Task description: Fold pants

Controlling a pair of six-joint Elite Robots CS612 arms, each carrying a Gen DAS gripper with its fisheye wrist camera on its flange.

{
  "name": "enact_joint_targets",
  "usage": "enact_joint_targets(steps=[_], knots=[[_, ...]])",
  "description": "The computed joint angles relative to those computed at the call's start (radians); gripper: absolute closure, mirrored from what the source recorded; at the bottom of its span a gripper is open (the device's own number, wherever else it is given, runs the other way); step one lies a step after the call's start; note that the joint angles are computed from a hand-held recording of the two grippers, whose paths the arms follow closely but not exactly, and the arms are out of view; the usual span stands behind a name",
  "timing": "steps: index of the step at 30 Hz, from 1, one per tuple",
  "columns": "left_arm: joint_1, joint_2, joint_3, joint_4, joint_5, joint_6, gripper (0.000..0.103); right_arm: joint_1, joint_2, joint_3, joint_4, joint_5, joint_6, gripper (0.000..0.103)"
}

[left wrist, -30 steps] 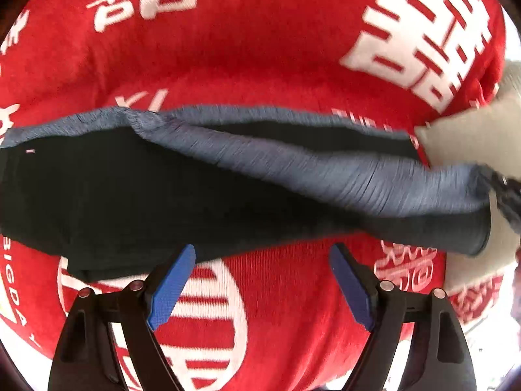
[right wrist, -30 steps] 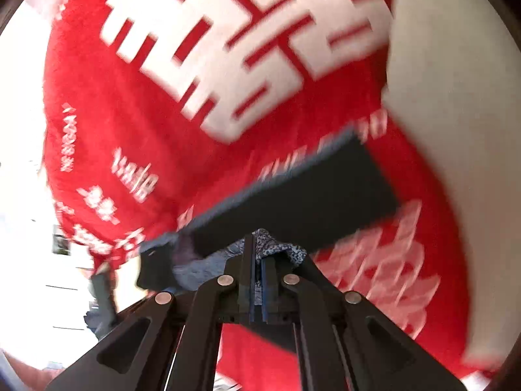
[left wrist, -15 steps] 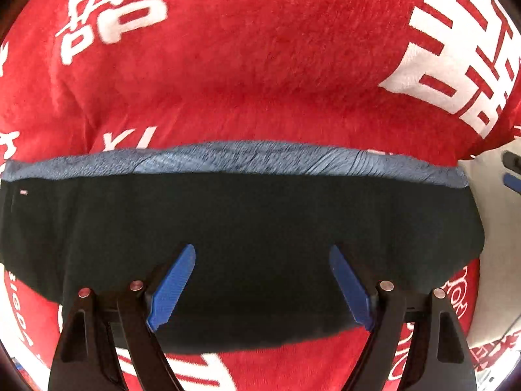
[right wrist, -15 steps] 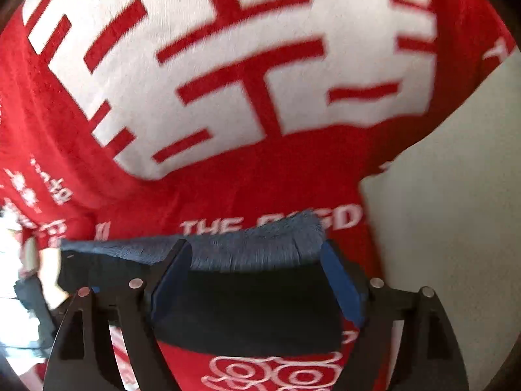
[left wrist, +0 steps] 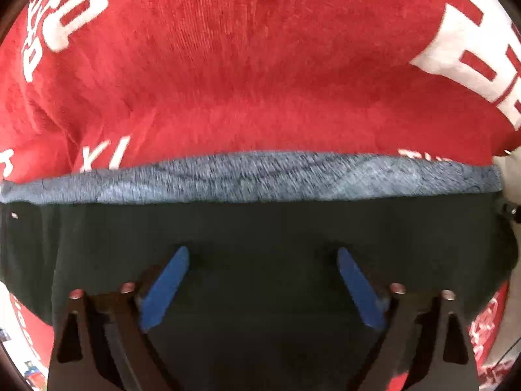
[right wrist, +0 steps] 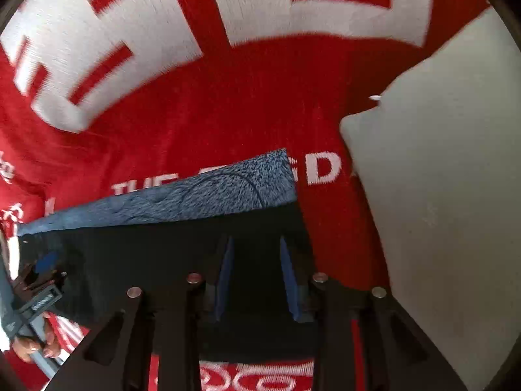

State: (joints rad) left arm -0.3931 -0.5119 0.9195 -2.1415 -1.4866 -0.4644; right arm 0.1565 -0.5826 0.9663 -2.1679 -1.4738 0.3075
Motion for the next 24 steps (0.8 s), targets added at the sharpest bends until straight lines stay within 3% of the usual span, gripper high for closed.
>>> enact_joint_targets(steps=[3,5,8,11,13,15,17,19,21,24], knots=[[0.006,0.021,-0.039,0.022,-0.008,-0.011,0.001,0.019,0.024,-0.050,0.022,-0.070,-0.021,0.071],[0.009,0.015,-0.045,0.026,0.008,-0.017,0.001,0.026,0.021,-0.059,0.038,-0.070,0.017,0.071],[0.012,-0.017,0.003,-0.028,0.058,-0.021,0.001,0.040,-0.015,-0.010,-0.034,-0.023,0.000,0.071],[0.026,-0.010,-0.007,0.043,0.072,-0.047,0.001,0.079,-0.026,0.011,-0.043,-0.078,-0.061,0.066],[0.035,-0.012,0.010,0.067,0.054,-0.047,0.000,0.089,-0.026,0.024,-0.007,-0.072,-0.038,0.059],[0.035,-0.047,0.092,-0.016,0.047,-0.031,0.000,0.091,-0.042,0.083,-0.043,-0.035,0.023,0.060],[0.032,-0.076,0.143,-0.032,0.049,-0.009,0.000,0.108,-0.066,0.136,-0.117,-0.060,0.021,0.060],[0.029,-0.100,0.178,-0.027,0.044,-0.009,0.000,0.134,-0.075,0.134,-0.086,-0.103,0.004,0.059],[0.028,-0.123,0.205,-0.019,0.038,-0.010,0.000,0.151,-0.087,0.138,-0.059,-0.091,0.035,0.059],[0.029,-0.161,0.260,-0.076,0.099,0.020,0.000,0.177,-0.110,0.159,-0.077,-0.071,0.102,0.059]])
